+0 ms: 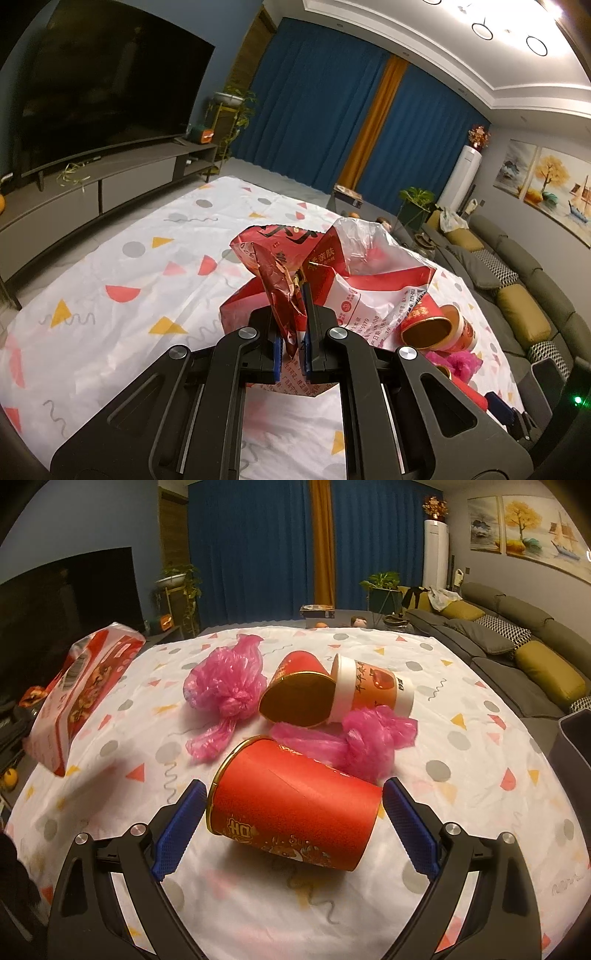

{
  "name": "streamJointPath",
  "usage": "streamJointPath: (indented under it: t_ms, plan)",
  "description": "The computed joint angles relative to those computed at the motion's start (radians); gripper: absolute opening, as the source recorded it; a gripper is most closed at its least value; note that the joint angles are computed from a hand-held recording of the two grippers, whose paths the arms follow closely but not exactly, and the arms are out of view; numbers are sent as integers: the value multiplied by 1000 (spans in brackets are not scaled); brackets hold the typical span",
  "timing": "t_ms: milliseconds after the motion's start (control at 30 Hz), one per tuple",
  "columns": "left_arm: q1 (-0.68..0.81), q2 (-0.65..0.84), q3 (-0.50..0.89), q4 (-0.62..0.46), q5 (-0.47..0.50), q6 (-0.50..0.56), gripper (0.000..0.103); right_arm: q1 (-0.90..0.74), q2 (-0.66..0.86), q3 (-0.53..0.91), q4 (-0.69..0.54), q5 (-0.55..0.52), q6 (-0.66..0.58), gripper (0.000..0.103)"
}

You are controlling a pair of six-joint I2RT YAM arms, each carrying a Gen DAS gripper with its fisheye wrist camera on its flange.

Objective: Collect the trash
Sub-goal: 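Grasp the large red paper cup with the right gripper while the left gripper holds the wrapper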

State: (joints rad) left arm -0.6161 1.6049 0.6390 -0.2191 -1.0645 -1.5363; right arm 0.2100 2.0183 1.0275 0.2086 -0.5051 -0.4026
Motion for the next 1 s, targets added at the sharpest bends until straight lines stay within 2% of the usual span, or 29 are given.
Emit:
streamJointPath:
  t_ms: [467,700,800,1000]
  plan:
    - [9,1,-15,65,7,63,8,-16,23,26,-19,23,32,92]
    - [9,7,-17,83,6,74,8,-11,51,71,-78,35,54,93]
    - [9,6,-18,85,7,76,8,-19,58,83,-87,25,66,85]
    - [11,6,-23,108,6,103,8,-33,45,64,-68,0,63,84]
